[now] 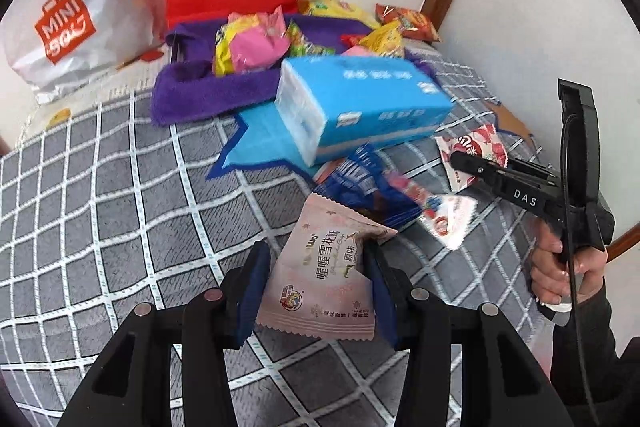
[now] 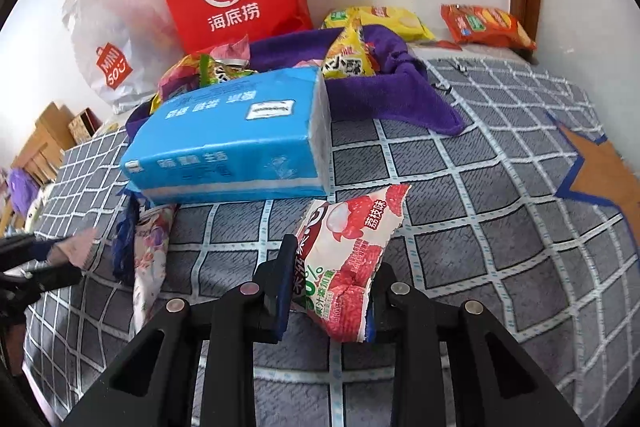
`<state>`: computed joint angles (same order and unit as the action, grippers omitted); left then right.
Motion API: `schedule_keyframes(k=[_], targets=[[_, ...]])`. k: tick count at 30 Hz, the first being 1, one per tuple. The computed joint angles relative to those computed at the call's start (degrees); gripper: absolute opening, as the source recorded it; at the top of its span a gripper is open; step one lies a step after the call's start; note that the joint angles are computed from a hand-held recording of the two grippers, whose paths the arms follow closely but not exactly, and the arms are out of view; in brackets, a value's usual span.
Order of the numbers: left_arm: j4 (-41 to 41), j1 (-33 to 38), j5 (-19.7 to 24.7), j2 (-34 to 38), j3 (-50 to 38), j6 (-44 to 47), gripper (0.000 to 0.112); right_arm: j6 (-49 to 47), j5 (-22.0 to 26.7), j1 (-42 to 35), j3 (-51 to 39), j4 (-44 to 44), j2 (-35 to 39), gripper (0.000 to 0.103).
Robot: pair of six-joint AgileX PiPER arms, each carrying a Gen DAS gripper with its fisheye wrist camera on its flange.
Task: Organize snacks
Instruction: 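Grasp the pink-white candy packet with the left gripper while the right holds the lychee packet, then carry the lychee packet onto the towel and open the right gripper while the left carries the candy packet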
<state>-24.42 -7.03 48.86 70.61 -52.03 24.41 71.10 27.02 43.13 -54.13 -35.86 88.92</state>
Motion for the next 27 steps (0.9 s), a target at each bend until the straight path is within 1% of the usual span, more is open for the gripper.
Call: schedule_keyframes(k=[2,4,6,7,10,12,15,17,20,23,25,27], targets=[[-0.1,-0.65,0.71,-0.49,-1.31,-0.69,0.046,-2.25,-0.31,0.16,-0.15,2.3,-2.5,0.028],[-0.09,-1.49,1.44,-0.55,-3.22,-1.89,0.046,-3.08,1.87,1.19,-1.76,2.36,-4.18,0.028],[-0.5,-1.89,2.56,0.02,-5.39,-2.73,0.046,-3.51,6.65,2.96,-4.97,0.93,-5.28,0.028],[-1.21,-1.87,3.41,0.51,-6.87,-2.78,0.046,-3.63,8.22,3.69,-6.23,0.15,-5.58,0.028],[-1.77,-1.72,5.26,2.53,-11.52,-4.86,0.046,-7.04,14.43,5.06,-12.11,-0.04,-5.55,0.028],[-2.51,-1.09,6.86,4.59,-15.48,-6.03,0.046,-9.27,17.66,5.08,-15.9,0.16,-4.92,0.028],[-1.96,-0.95,8.39,7.5,-21.07,-8.71,0.046,-14.51,18.56,2.57,-21.21,3.63,-3.59,0.028],[-1.14,-0.86,9.65,10.75,-26.65,-11.04,0.046,-18.56,18.66,0.27,-25.24,6.93,-1.98,0.028],[0.05,-0.93,10.75,13.93,-32.57,-13.59,0.046,-25.15,19.88,-2.86,-33.09,11.24,2.16,0.028],[2.63,-1.55,11.44,18.01,-39.29,-16.9,0.046,-28.9,21.36,-4.96,-40.48,12.03,6.67,0.028],[5.83,-2.55,12.25,21.43,-44.84,-19.63,0.046,-31.33,22.19,-6.59,-45.15,13.77,9.69,0.028],[5.62,-2.1,13.75,24.52,-49.86,-20.71,0.046,-34.4,22.81,-8.21,-49.69,16.45,12.64,0.028]])
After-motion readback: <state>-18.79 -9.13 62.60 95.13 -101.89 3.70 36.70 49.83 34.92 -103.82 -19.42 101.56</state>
